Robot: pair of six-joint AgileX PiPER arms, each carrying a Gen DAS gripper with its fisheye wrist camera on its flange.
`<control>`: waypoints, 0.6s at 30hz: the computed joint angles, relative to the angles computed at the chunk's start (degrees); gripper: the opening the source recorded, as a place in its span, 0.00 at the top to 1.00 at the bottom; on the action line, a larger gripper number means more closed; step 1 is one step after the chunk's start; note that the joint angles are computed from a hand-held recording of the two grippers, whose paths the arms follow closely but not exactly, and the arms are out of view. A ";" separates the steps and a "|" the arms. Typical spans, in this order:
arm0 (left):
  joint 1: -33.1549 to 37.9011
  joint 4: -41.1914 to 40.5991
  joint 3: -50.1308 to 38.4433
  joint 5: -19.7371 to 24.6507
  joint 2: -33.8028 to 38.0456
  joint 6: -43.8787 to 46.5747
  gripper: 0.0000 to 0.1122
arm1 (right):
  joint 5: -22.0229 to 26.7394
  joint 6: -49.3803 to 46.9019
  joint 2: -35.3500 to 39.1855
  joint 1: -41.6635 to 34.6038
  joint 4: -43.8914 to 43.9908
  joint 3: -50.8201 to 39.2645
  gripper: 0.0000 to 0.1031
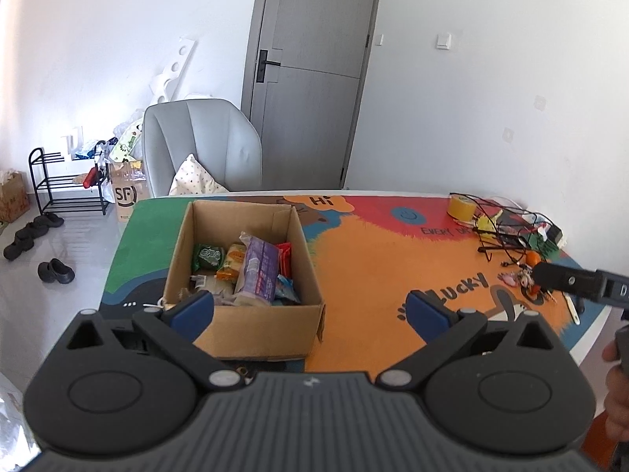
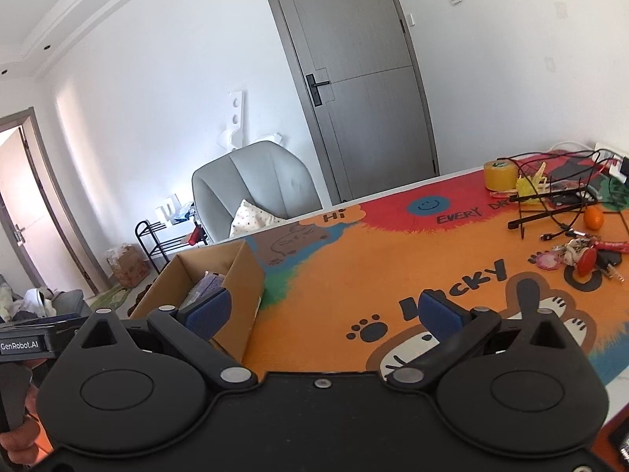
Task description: Organize snacks
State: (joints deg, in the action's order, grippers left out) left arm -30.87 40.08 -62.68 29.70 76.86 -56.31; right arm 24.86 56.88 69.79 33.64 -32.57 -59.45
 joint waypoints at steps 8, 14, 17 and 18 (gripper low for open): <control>-0.44 0.36 1.55 3.76 -4.28 1.69 0.08 | 5.20 0.28 -2.14 4.59 -2.79 -1.03 0.00; -1.27 1.36 2.75 5.54 -7.31 2.00 0.08 | 7.43 2.34 -4.27 7.17 -4.67 -0.09 0.00; -1.37 1.48 3.42 6.03 -8.24 1.93 0.08 | 7.93 2.60 -4.99 7.79 -5.38 0.01 0.00; -1.32 1.37 3.64 6.03 -8.48 2.01 0.08 | 8.17 2.80 -5.16 7.95 -5.63 -0.05 0.00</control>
